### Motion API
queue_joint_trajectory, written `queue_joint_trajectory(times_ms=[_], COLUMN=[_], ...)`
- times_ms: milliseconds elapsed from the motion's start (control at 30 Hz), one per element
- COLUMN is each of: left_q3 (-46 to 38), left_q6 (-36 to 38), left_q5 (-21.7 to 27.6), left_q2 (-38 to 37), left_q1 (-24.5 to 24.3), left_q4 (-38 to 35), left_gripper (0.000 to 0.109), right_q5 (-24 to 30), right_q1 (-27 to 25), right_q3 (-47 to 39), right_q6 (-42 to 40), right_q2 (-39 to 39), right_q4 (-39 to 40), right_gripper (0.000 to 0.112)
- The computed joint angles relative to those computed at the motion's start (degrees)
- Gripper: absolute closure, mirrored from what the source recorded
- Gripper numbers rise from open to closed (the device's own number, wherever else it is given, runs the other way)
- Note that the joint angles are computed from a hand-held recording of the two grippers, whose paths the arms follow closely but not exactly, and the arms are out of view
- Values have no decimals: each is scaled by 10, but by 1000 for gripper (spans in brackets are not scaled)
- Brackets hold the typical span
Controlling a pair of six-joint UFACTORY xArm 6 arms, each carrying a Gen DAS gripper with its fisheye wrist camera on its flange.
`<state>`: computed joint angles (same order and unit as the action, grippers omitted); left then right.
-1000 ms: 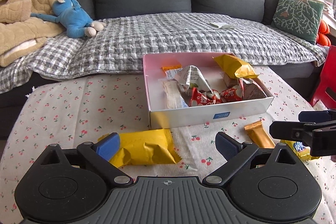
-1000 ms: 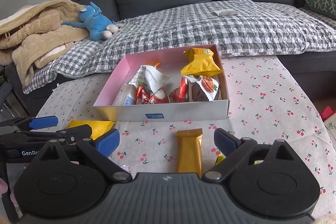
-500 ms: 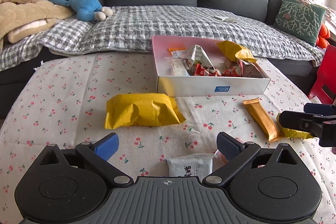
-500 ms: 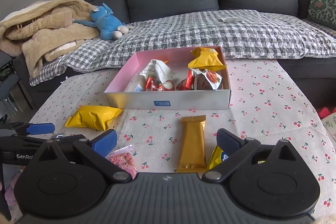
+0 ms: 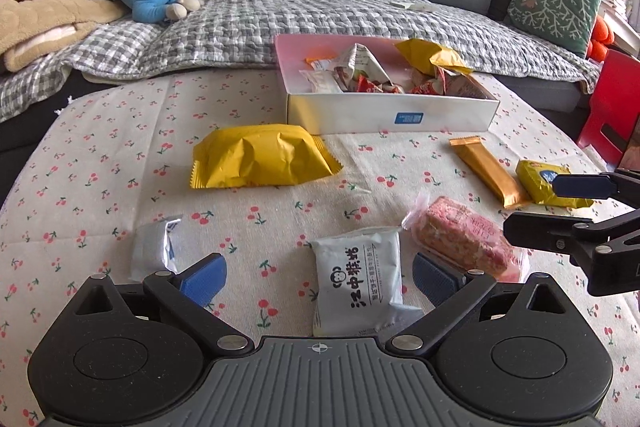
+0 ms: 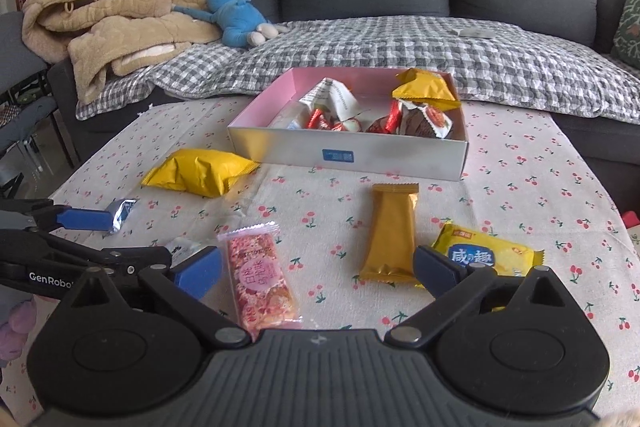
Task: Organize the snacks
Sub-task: 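Grasp the white black-print packet with left gripper while right gripper grasps the pink rice-crisp bar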
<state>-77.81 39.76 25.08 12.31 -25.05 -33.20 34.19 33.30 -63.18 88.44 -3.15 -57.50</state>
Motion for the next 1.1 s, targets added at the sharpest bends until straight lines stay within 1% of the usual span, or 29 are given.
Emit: queue_joint_trajectory(times_ms=[167, 267, 367, 433, 500, 567, 733, 833, 900, 967, 1100], left_q3=[4, 3, -7, -14, -14, -12, -13, -14, -15, -14, -14], left_q6=[27, 14, -4, -18, -22, -21, -30, -35, -37, -39, -39], left_q5=[21, 23, 48, 66, 63, 62, 58, 56, 55, 54, 48], left_q2=[-3, 1, 8, 13, 13, 13, 13, 13, 14, 13, 13], left_q1=[-1, -2, 3, 6, 6, 5, 5, 5, 6, 6, 6], left_q4=[-20, -2, 1, 3, 5, 6, 8, 12, 13, 14, 16], left_gripper=[11, 13, 15, 17, 19, 20, 26, 31, 36, 39, 50], right_q5=[-37, -43, -47, -52, -56, -59, -65, -68, -66, -63, -63], right_q1=[0, 4, 3, 2, 1, 0, -3, -5, -5, -4, -5], right_q3=[1, -3, -2, -1, -1, -3, -5, -7, -9, -12, -16], right_q6=[-23, -42, -52, -57, -62, -61, -81, -95, -91, -95, -101], right_q2=[12, 20, 22, 23, 25, 28, 35, 40, 43, 44, 48], right_q4=[5, 9, 18, 24, 25, 26, 48, 66, 61, 61, 60], right_gripper=[19, 24, 28, 33, 36, 36, 44, 47, 48, 49, 50])
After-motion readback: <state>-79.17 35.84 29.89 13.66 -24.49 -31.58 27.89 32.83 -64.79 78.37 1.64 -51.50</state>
